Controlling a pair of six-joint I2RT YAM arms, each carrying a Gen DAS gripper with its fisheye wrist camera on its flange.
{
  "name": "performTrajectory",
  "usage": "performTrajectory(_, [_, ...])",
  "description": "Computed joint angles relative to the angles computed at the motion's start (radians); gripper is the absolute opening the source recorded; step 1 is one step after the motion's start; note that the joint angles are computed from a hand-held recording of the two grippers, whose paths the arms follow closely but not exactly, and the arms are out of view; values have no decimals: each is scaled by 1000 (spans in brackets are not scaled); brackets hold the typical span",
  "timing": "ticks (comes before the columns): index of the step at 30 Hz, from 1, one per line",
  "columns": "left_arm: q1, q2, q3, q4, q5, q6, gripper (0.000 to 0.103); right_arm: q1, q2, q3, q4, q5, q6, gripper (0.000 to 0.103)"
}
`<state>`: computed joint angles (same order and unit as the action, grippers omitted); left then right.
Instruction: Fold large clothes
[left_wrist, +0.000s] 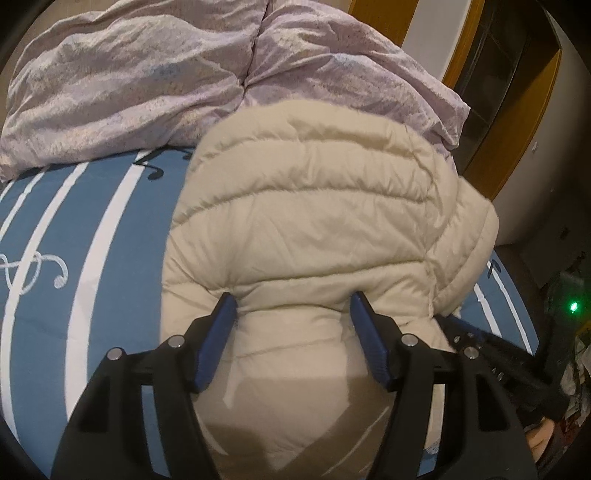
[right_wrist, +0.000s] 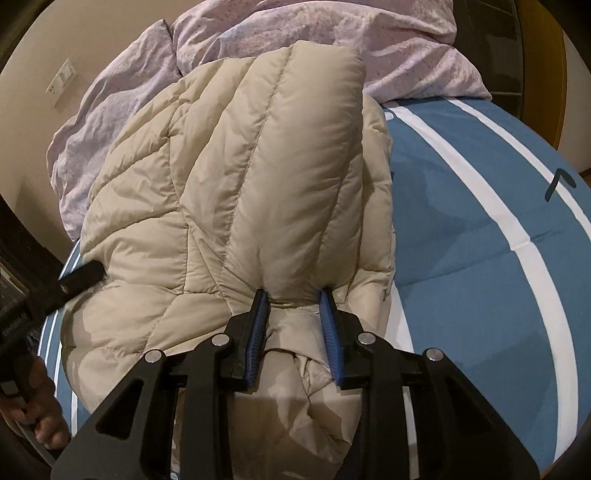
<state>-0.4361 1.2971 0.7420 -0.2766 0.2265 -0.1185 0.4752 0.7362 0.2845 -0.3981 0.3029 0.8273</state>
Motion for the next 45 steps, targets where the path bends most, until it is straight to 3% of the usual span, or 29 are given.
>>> performTrajectory(9, [-26, 21, 90, -16, -144, 37, 64, -26, -26, -30, 33, -31, -10, 30])
performTrajectory(21, [-86, 220, 152, 93, -365, 74, 73, -48, -75, -48, 26, -54, -24, 30])
performTrajectory(26, [-107, 276, 152, 131, -383, 79, 73, -47, -134, -13, -73, -26, -30, 30])
performTrajectory(31, [-107, 303, 153, 151, -372, 80, 73, -6, -189, 85, -191, 90, -37, 30])
performTrajectory(35, [-114, 309, 152, 160, -373, 81, 73, -11, -125, 161, -145, 109, -101, 30])
performTrajectory(45, [-118, 315, 148, 174, -370, 87, 73, -126, 231, 256, 114, 50, -223, 30])
